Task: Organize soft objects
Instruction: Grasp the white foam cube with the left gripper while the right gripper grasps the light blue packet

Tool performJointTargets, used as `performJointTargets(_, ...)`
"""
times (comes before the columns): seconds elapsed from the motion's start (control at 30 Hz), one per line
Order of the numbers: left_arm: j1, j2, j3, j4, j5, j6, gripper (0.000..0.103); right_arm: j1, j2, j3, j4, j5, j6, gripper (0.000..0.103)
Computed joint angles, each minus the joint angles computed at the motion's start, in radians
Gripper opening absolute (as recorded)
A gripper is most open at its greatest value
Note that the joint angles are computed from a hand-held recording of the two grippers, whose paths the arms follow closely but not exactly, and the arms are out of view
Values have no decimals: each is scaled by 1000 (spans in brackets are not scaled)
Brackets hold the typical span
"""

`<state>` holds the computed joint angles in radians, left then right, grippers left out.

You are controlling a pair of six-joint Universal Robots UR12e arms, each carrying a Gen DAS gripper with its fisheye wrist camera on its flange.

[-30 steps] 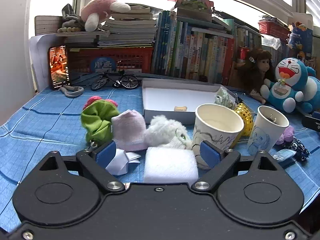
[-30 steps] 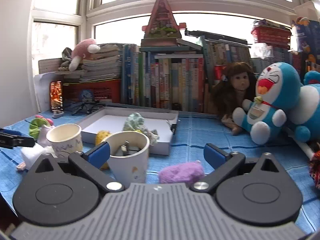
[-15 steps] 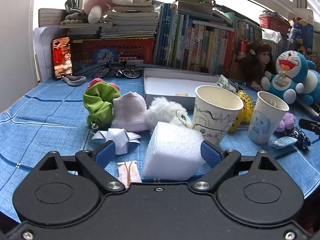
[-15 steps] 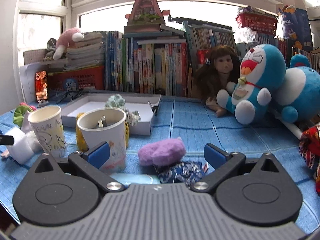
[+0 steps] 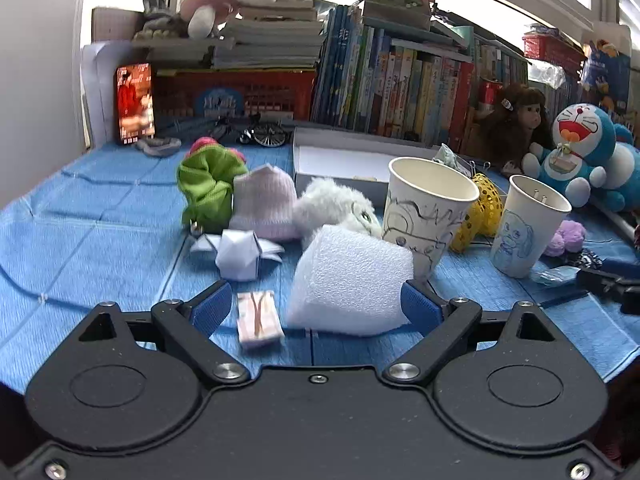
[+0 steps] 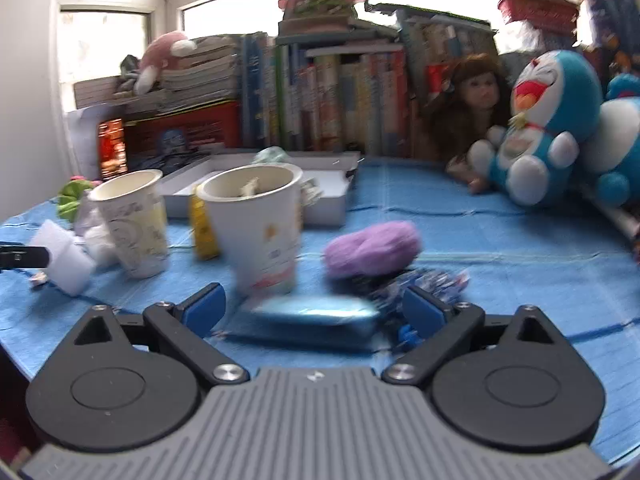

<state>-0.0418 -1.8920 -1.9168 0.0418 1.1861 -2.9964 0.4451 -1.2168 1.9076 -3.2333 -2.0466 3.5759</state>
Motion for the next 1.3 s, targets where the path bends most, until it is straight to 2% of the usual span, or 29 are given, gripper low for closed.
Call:
performJointTargets(0.1, 3, 4, -8, -5, -6, 8, 91, 7, 15, -11, 12, -10, 16, 99)
performJointTargets(0.23, -6, 6, -13, -10, 27, 35, 90, 18, 33, -31, 44, -74, 42, 99)
performJointTargets(0.33, -10, 6, -15, -20, 25, 36, 90, 22, 40, -43, 65, -100, 42, 100)
performJointTargets(0.5, -16, 2, -15, -23, 1, 26, 90, 23, 49, -61, 97, -113, 38, 103)
performJointTargets(0.67, -26, -4, -9, -23, 9, 44, 90, 23, 58, -81, 139, -130, 35, 103)
performJointTargets(0.83, -28, -10, -2, -23, 4, 53, 87, 15, 60, -79, 119, -106, 44, 103)
performJointTargets(1.07, -35, -17, 6, -32, 14, 61, 83, 19, 69, -93, 143, -120, 31, 94)
performJointTargets(1.13, -36, -19, 7, -33, 20, 65, 75, 19, 69, -94, 152, -125, 37, 90)
performJointTargets(1.3, -35, -17, 10, -38, 17, 61, 74, 23, 67, -91, 139, -134, 36, 86)
